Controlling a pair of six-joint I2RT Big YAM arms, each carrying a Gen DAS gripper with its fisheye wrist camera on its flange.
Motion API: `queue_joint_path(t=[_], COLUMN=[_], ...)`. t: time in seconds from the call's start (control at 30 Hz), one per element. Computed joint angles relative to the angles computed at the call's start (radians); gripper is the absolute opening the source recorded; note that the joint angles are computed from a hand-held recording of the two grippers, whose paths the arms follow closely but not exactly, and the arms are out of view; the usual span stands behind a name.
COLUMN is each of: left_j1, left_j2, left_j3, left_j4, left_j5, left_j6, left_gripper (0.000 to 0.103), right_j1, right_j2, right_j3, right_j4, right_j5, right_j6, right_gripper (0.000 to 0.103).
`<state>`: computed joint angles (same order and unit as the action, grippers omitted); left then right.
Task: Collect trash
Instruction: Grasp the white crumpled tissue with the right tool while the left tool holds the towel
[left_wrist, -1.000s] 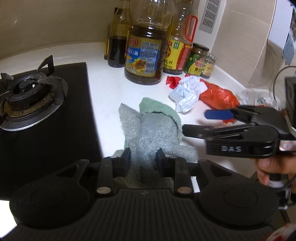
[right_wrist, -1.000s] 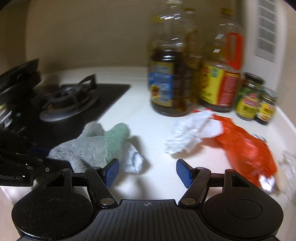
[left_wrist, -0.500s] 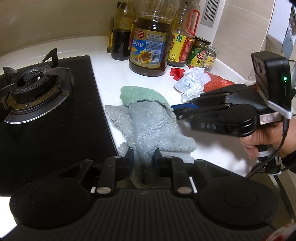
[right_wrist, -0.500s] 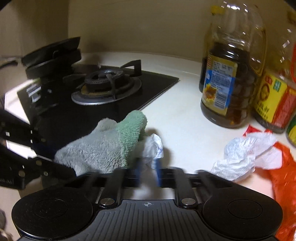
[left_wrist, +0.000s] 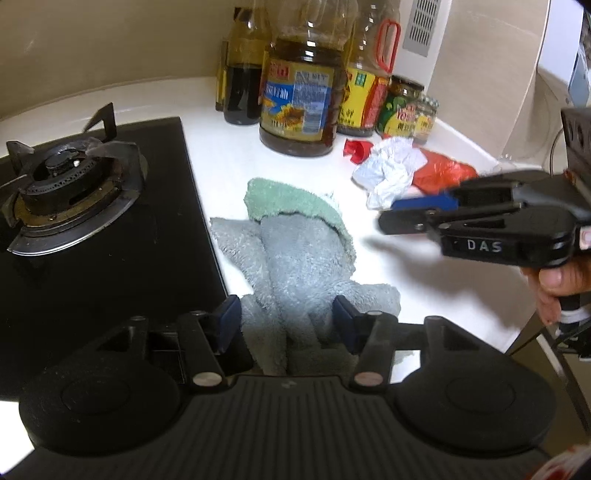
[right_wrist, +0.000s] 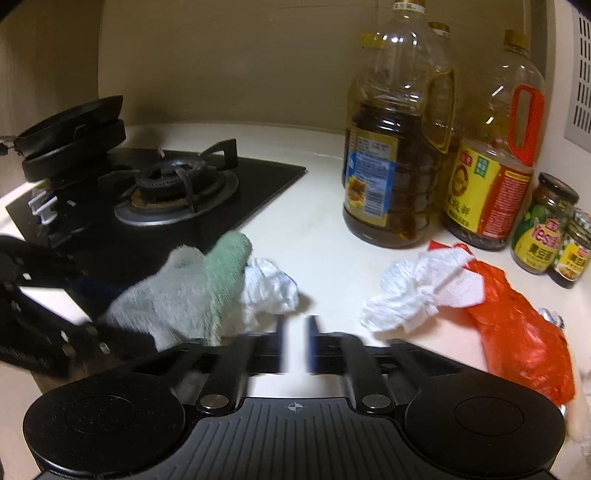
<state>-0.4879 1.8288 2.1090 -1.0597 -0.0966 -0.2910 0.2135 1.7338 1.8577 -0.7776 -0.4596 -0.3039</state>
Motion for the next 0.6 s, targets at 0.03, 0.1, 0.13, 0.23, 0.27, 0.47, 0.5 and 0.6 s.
queue_joint_path(t=[0.03,0.1,0.13,0.23,0.27,0.47,0.5,0.6], left_j1=[0.003,0.006,0.008,0.014,0.017,0.025,0.024,0.018], left_j2=[-0.001,-0.016,-0.027,-0.061,-0.070,-0.095,-0.096,-0.091], left_j3=[0.001,-0.018,-0.032,-0.080,-0.091,-0.128,-0.131,-0.123], left_j4=[-0.002,0.012,0.022,0.051,0.054,0.069,0.072,0.069], left_j5=[0.008,0.008,0.005,0.005,0.009,0.032,0.032,0.021], left_j6=[0.004,0.004,0.000,-0.021,-0.027,-0.033,-0.036,-0.030], left_gripper=[0.030,0.021,0.018,0.017,0.017,0.017,0.017,0.018], right_j1=[0.003,0.011,0.017,0.037,0.044,0.064,0.062,0.063], right_j2=[0.004,0.012,0.021,0.057,0.072,0.137,0.142,0.119], right_j3=[0.003,0.011,0.024,0.068,0.086,0.165,0.176,0.153], right_j4=[0.007,0.021,0.015,0.006,-0.003,-0.092,-0.111,-0.110], right_j5=[-0.013,-0.028,-0.029,-0.022,-0.014,-0.039,-0.060,-0.044], right_j6=[0.014,0.033,0.037,0.053,0.055,0.026,0.022,0.001], right_gripper=[0.059,0.060,0.060,0.060,0.060,0.041,0.030,0.011])
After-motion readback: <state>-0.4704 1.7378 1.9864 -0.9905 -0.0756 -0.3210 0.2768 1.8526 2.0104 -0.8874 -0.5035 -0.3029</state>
